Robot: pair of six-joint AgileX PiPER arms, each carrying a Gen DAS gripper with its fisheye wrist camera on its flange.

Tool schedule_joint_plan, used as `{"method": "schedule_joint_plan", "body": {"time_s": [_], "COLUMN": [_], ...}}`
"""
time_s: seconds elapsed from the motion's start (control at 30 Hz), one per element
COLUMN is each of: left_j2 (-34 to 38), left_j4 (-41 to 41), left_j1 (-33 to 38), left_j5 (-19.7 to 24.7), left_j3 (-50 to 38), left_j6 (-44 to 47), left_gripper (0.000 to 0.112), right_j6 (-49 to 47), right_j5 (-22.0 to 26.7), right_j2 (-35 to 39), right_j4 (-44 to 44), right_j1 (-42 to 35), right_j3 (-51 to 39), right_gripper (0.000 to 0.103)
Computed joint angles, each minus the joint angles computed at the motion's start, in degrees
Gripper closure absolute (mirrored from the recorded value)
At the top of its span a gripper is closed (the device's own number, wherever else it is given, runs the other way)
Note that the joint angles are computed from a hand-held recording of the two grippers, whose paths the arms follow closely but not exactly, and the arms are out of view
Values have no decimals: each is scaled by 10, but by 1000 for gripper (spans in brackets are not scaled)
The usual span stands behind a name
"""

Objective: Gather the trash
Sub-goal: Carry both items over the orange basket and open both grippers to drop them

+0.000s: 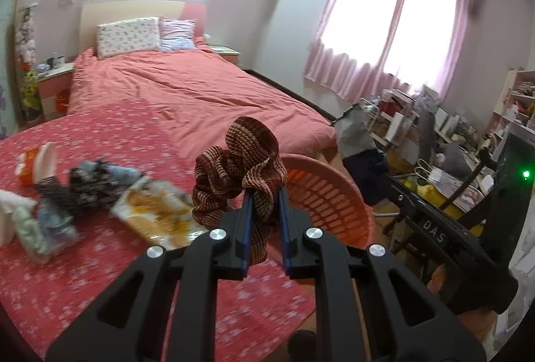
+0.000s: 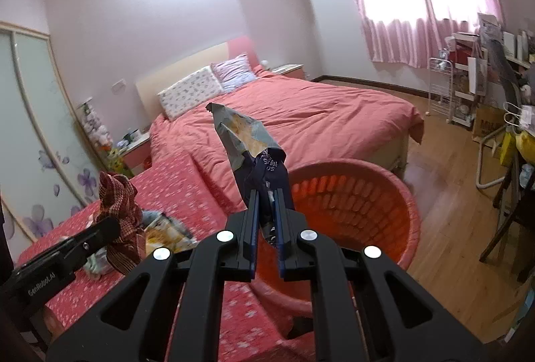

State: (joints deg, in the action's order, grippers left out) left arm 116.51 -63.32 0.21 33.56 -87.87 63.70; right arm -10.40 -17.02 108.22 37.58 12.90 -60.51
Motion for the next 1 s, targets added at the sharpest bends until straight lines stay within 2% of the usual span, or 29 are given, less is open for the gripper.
{"method": "schedule_joint_plan", "body": {"time_s": [0.3, 0.6, 0.77, 0.83, 0.9, 1.0], "left_j2": [86, 198, 237, 246, 249, 232], "left_j4": [33, 130, 181, 201, 217, 225], "left_j1": [-57, -94, -104, -107, -104, -93], "left_j5": [23, 67, 82, 77, 72, 59], "left_j3": [-107, -262, -327, -337, -338, -311], "left_j6": [-38, -149, -214, -233, -250, -257], "left_gripper": [97, 97, 84, 77, 73, 68], "right_j6": [108, 188, 270, 256, 238, 159], "right_j5": [-6, 14, 37, 45, 50, 50], "right_j2": [38, 65, 80, 82, 82, 75], "right_j4": [-93, -162, -243, -228, -210, -133], "right_j1": [-49, -82, -100, -98, -96, -86], "right_j3": [-17, -34, -53, -57, -57, -50], "right_gripper": [94, 94, 92, 87, 75, 64]}}
